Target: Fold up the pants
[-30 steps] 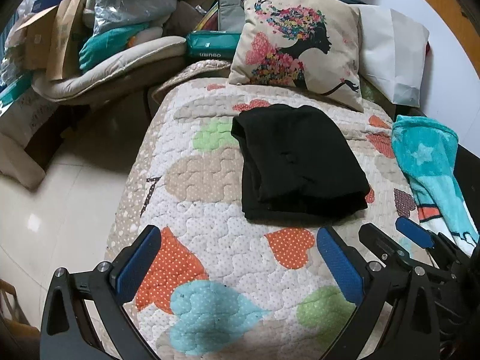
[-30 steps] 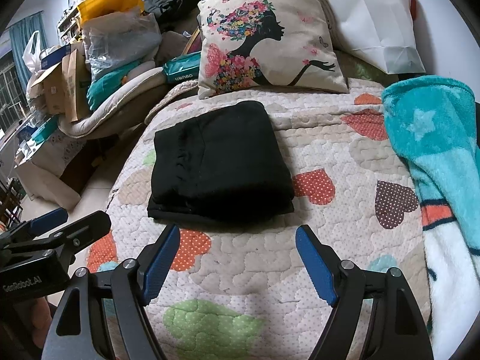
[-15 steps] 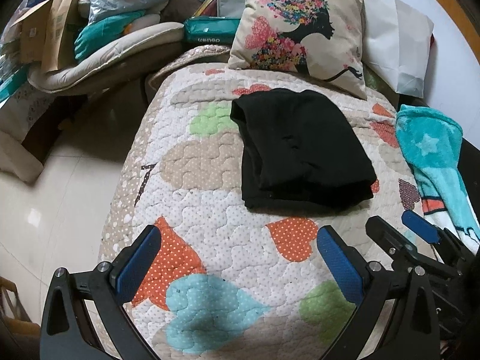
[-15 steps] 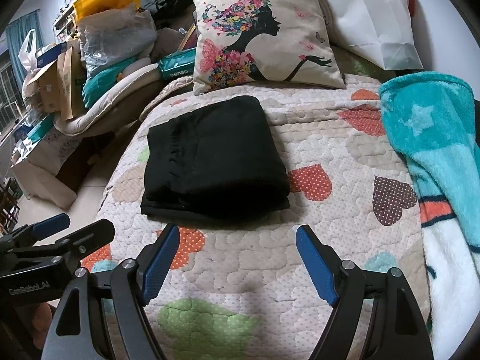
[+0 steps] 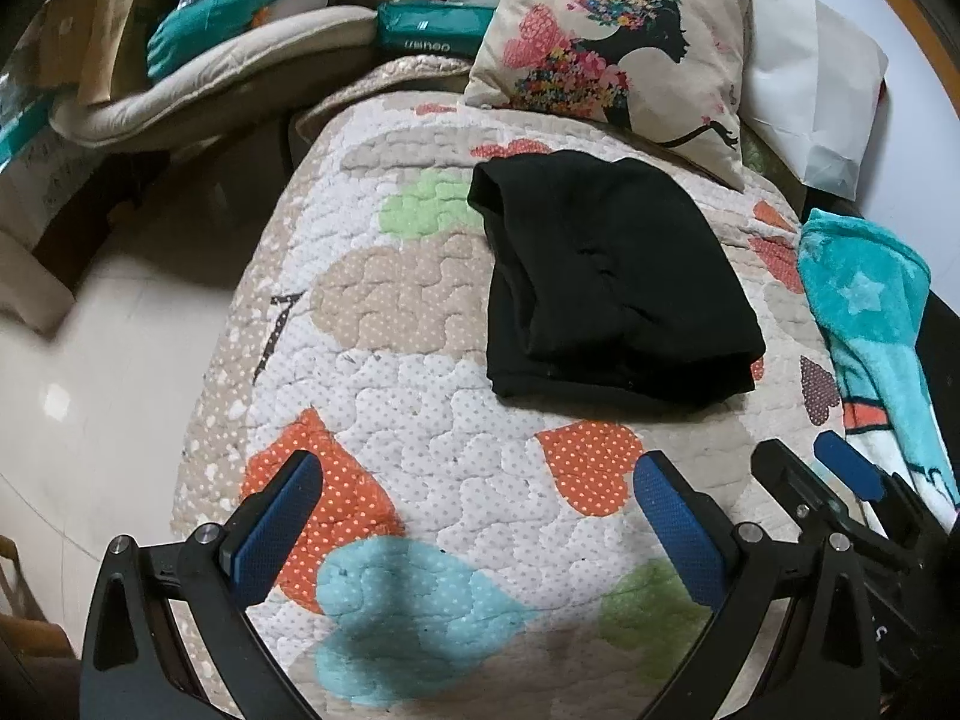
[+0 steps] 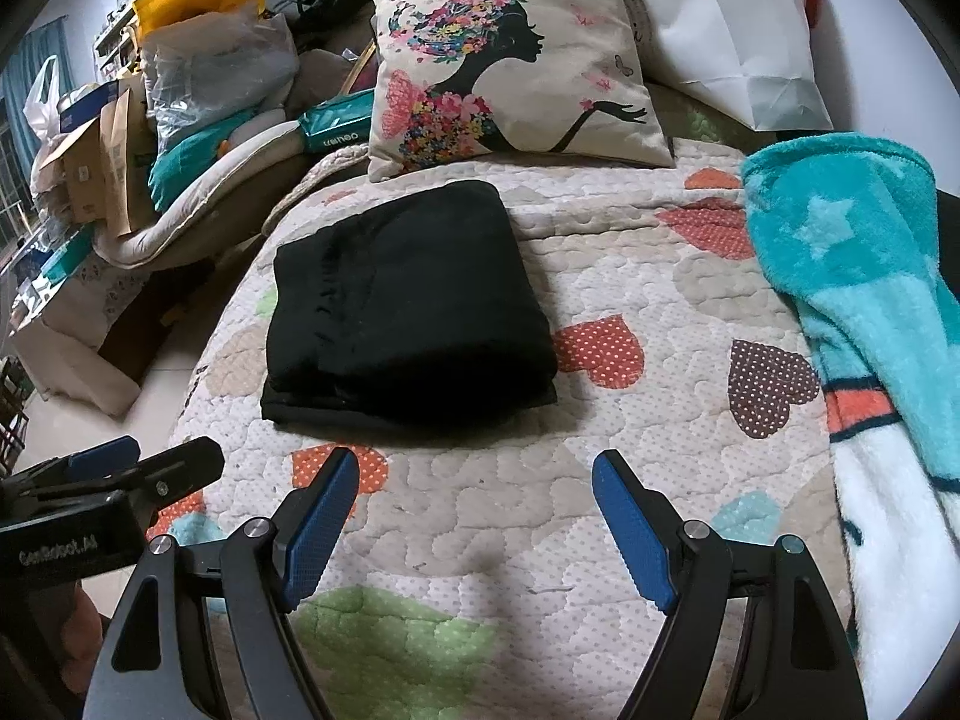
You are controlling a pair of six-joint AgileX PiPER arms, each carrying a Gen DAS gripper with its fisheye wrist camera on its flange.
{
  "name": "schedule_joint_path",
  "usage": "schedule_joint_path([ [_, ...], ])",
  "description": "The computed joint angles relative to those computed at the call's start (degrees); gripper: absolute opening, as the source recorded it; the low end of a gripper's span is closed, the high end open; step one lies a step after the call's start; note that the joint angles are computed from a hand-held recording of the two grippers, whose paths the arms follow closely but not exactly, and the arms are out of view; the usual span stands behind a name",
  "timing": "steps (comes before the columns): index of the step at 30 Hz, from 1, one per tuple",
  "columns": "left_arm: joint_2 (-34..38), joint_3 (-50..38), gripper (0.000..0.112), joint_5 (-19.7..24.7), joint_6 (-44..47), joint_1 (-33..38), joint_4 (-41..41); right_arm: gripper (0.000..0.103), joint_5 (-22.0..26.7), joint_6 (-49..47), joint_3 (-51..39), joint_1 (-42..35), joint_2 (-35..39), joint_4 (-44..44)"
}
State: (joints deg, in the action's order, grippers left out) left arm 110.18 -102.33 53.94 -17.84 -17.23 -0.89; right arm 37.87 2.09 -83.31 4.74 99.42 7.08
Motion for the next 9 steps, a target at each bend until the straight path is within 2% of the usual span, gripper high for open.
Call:
schedule_joint_path([
  [5, 0.2, 0.4, 0.103, 0.3, -1.3, -0.9, 2.3, 0.085, -0.6, 0.7, 1.1, 0.5, -1.9, -1.7],
  [9, -1.9, 4.4, 0.103, -1.6, -4.4, -2.4, 7.3, 0.085, -0.7, 1.1, 2.9, 0.2, -4.4, -2.4],
])
